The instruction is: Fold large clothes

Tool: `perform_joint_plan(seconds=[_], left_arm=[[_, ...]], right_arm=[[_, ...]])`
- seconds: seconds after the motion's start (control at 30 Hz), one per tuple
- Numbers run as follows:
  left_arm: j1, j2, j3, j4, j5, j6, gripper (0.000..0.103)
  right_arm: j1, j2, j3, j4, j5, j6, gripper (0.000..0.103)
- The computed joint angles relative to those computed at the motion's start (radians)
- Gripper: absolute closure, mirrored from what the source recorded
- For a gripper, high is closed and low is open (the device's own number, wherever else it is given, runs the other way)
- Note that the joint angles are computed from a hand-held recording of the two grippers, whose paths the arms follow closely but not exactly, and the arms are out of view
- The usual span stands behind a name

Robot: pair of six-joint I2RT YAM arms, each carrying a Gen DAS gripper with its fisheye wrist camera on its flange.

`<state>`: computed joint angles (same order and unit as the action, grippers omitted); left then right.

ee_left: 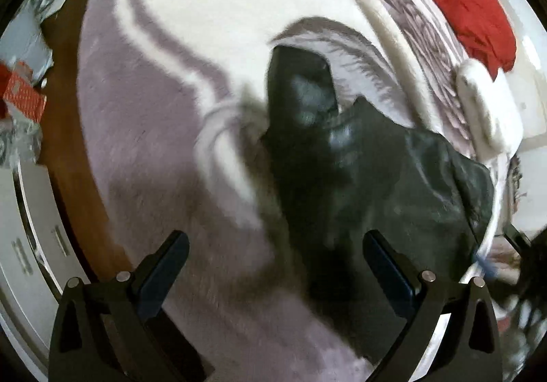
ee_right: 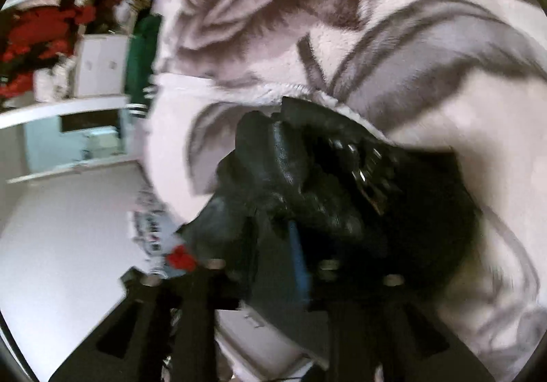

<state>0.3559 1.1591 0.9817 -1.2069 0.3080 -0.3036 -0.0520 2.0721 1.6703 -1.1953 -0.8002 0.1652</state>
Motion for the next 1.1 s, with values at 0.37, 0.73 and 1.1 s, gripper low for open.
perform_joint_plan(seconds=[0.37, 0.73, 1.1], left_arm=[[-0.014, -0.080, -0.234, 0.109, 0.230, -0.029, 0.000], [0.036, -0.035, -0.449, 0.637, 0.664, -0.397, 0.000], [-0.173, 0.019, -0.374, 0.899, 0.412, -0.607, 0.064]], right_arm=[[-0.151, -0.064, -0.682, 0.311, -0.215, -0.050, 0.016], [-0.087, -0.025, -0.752, 0.676, -0.579, 0.403, 0.045], [-0.072, 0.017, -0.582, 0.408, -0.328, 0.076, 0.027]])
